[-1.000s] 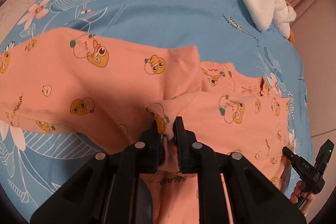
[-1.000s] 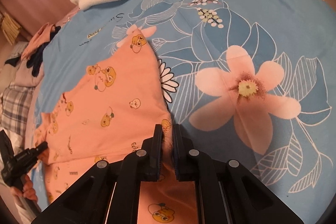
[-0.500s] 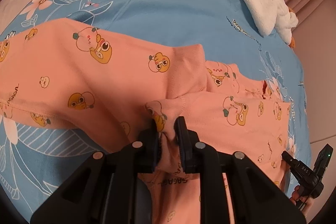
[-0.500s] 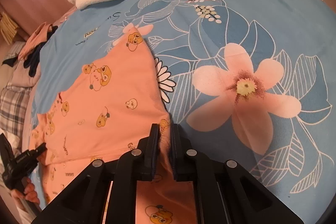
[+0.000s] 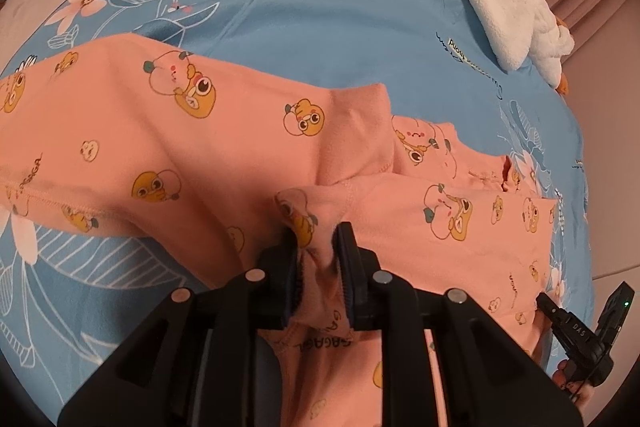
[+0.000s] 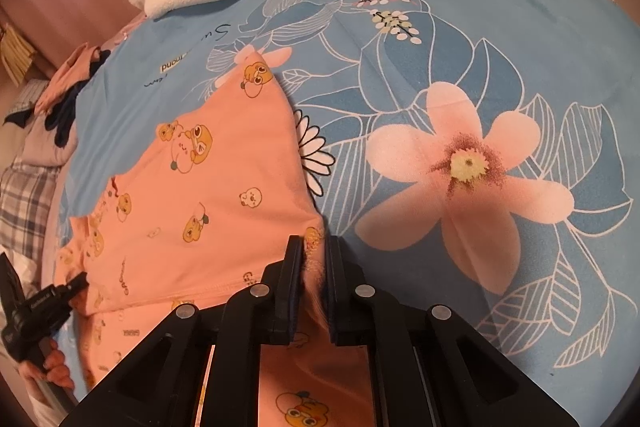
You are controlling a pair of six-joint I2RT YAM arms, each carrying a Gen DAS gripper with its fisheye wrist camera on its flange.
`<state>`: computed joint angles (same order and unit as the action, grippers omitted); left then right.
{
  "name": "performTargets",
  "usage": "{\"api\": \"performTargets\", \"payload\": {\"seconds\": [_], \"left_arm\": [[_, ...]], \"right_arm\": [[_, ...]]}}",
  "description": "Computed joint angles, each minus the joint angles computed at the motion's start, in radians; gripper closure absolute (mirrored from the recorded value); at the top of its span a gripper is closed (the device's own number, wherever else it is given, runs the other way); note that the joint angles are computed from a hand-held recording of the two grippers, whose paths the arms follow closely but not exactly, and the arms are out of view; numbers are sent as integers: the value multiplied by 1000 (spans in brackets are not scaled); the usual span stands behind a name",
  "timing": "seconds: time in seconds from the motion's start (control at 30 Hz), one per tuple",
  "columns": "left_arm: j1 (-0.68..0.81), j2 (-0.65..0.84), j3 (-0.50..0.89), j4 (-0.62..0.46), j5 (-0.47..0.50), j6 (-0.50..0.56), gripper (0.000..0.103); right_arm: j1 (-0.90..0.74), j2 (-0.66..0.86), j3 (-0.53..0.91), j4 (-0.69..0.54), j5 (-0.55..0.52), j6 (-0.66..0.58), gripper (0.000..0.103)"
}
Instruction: Fold small clothes
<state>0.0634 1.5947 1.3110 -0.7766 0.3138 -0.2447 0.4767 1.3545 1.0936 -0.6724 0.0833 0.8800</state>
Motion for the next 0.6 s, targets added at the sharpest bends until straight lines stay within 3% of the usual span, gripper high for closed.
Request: {"api": "performTargets", "payload": {"seconds": [0.13,0.2,0.33,0.4,0.47,0.6], "left_arm": [[12,-50,5,-44,-16,6,71],[29,-99,-14,-48,-26,13,59],[101,-189,-42,-85,-23,45,47],[157,-236,-61,-100,-4,62,38],[209,-275,-76,-122,15,76,33],[301,-339,-107,-154,50,107,28]], "right_arm": [[-4,6,11,-12,-7,-6,98],[-2,11,19,-20,-3,-13,97],[14,11,41,-43,25,-18,93],[26,10,61,-75,53,-13,83],[52,-5,84,-112,109,-5,61],[91,-76,95,-121,144,0,47]]}}
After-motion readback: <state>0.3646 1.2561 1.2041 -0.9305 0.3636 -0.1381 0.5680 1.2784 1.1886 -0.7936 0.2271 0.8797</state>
